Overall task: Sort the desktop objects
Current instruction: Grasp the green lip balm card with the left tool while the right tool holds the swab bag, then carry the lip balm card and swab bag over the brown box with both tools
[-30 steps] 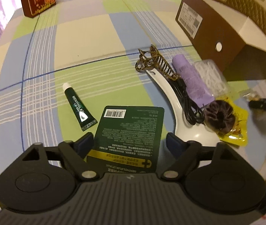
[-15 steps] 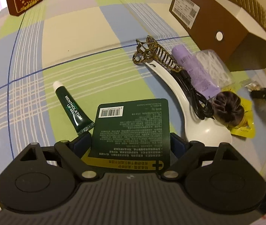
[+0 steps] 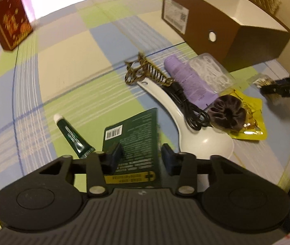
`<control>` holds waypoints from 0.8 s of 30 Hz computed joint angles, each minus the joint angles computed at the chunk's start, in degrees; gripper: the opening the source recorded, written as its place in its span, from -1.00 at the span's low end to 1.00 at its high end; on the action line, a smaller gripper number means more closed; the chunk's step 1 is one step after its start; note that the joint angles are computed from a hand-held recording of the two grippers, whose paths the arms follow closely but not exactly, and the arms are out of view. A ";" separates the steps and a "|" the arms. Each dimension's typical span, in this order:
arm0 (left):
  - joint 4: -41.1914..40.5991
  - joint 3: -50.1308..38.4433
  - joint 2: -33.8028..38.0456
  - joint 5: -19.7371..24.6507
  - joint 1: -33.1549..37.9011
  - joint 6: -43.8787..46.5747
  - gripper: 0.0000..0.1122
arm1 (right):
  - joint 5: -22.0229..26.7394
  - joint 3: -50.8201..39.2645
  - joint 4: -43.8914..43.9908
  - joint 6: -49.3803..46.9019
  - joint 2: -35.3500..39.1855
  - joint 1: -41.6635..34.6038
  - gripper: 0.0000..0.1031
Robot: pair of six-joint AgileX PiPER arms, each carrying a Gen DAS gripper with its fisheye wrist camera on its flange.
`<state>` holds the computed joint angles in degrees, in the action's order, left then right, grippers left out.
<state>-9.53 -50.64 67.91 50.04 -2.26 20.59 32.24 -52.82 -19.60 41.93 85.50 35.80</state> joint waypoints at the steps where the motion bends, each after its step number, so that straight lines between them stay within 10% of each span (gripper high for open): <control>1: 2.27 -0.72 -0.27 0.71 -1.48 -1.64 -0.43 | -0.05 0.01 0.04 -0.03 -0.01 0.00 -0.41; 16: 13.48 -4.39 -1.06 8.27 1.36 -1.91 -0.55 | -0.20 0.20 -0.05 0.11 -0.20 -0.04 -0.41; 21: 0.60 -8.15 -2.23 12.74 8.13 5.22 -0.57 | -0.02 0.03 -0.13 0.00 -0.14 -0.13 -0.41; 24: -9.09 -11.25 -0.39 16.92 15.21 7.68 -0.97 | -0.23 0.28 -0.42 0.39 -0.23 0.01 -0.41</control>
<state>-18.62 -61.88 67.52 66.96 12.94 28.27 32.01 -52.54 -20.02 42.32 85.27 35.81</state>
